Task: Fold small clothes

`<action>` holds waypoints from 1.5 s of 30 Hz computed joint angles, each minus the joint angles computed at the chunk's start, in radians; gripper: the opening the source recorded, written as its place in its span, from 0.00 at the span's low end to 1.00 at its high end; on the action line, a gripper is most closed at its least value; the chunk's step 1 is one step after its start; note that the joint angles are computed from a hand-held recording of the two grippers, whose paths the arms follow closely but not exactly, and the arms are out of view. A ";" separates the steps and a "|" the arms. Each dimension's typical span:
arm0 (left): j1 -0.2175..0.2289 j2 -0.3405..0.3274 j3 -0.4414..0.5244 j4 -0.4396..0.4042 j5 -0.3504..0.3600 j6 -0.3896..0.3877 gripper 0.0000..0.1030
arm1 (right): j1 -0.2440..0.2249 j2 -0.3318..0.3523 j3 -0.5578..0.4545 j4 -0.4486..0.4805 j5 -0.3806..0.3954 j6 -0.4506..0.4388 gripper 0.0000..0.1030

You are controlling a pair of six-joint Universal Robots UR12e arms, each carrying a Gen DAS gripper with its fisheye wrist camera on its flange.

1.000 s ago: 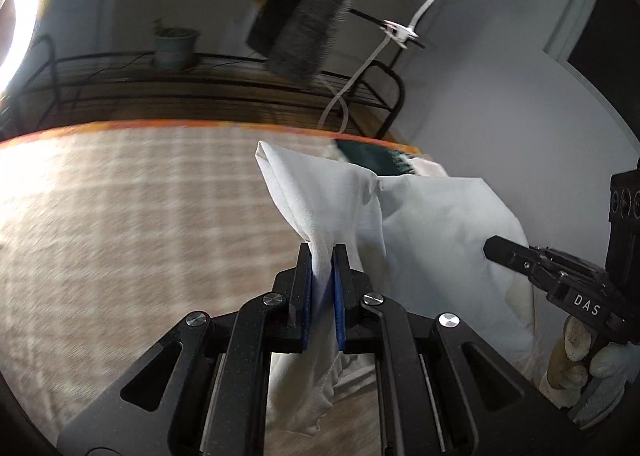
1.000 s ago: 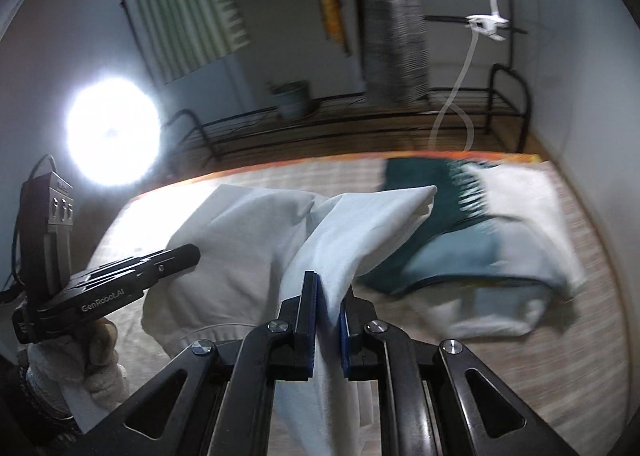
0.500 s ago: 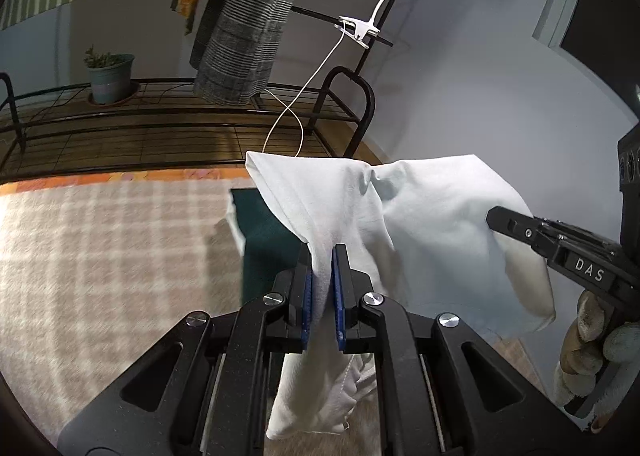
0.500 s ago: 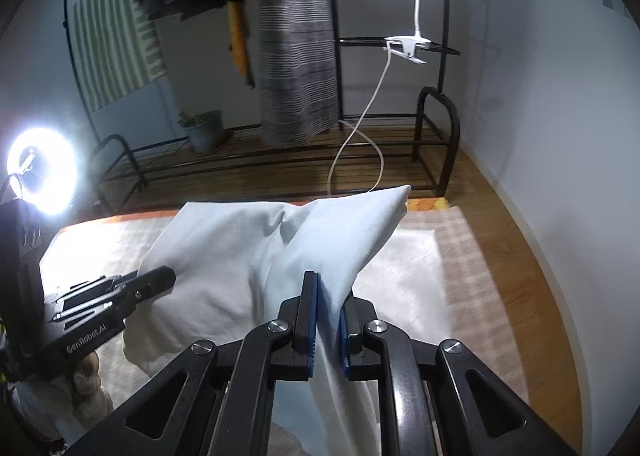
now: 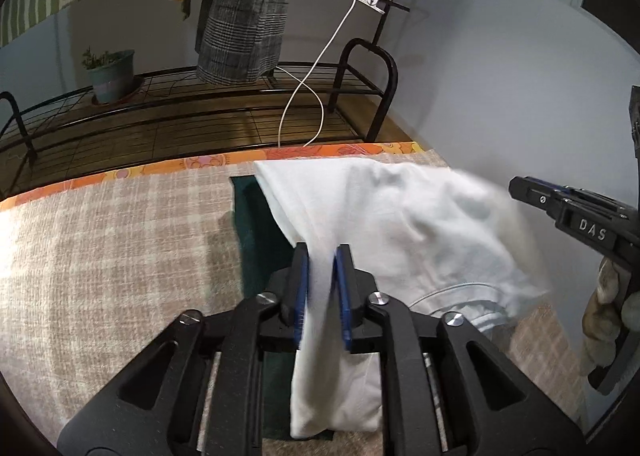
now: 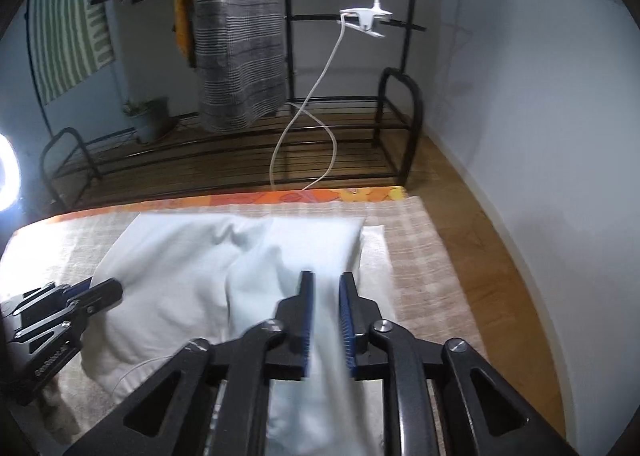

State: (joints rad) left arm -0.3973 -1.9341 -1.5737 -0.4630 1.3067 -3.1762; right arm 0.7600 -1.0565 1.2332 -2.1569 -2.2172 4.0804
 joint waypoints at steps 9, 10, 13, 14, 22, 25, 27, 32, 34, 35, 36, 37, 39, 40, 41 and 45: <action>0.017 0.055 -0.048 0.025 0.006 0.034 0.23 | 0.026 -0.009 -0.018 0.007 -0.025 0.025 0.23; 0.019 0.065 -0.056 0.026 0.005 0.038 0.23 | 0.030 -0.008 -0.022 0.011 -0.029 0.028 0.23; 0.023 0.092 -0.075 0.038 0.001 0.051 0.23 | 0.046 -0.009 -0.037 0.029 -0.044 0.047 0.23; 0.025 0.106 -0.086 0.047 -0.001 0.056 0.23 | 0.052 -0.009 -0.043 0.036 -0.050 0.054 0.23; 0.040 0.212 -0.163 0.108 -0.024 0.097 0.23 | 0.109 -0.001 -0.113 0.099 -0.117 0.089 0.23; 0.052 0.256 -0.191 0.120 -0.046 0.108 0.23 | 0.137 0.006 -0.148 0.120 -0.150 0.106 0.23; 0.063 0.289 -0.215 0.126 -0.060 0.118 0.23 | 0.155 0.014 -0.176 0.138 -0.172 0.116 0.23; 0.094 0.371 -0.276 0.128 -0.087 0.153 0.23 | 0.207 0.051 -0.272 0.239 -0.243 0.167 0.26; 0.112 0.407 -0.305 0.126 -0.104 0.167 0.23 | 0.225 0.068 -0.307 0.276 -0.266 0.186 0.28; 0.124 0.428 -0.323 0.121 -0.117 0.175 0.24 | 0.232 0.076 -0.322 0.295 -0.274 0.200 0.29; 0.133 0.445 -0.336 0.116 -0.128 0.181 0.30 | 0.243 0.088 -0.345 0.323 -0.286 0.226 0.31; 0.146 0.465 -0.353 0.111 -0.142 0.190 0.38 | 0.250 0.094 -0.357 0.337 -0.293 0.238 0.34; 0.165 0.500 -0.386 0.116 -0.160 0.209 0.40 | 0.265 0.111 -0.385 0.369 -0.308 0.264 0.36; 0.172 0.515 -0.402 0.119 -0.164 0.224 0.40 | 0.272 0.121 -0.400 0.384 -0.314 0.279 0.39; 0.180 0.529 -0.416 0.119 -0.167 0.239 0.41 | 0.279 0.132 -0.416 0.398 -0.320 0.292 0.42; 0.212 0.571 -0.458 0.088 -0.198 0.279 0.50 | 0.301 0.169 -0.465 0.422 -0.340 0.326 0.59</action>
State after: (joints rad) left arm -0.1854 -1.3627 -2.0322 -0.3754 1.1082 -2.8970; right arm 1.0606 -0.8873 0.7685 -1.7346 -2.5574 4.4064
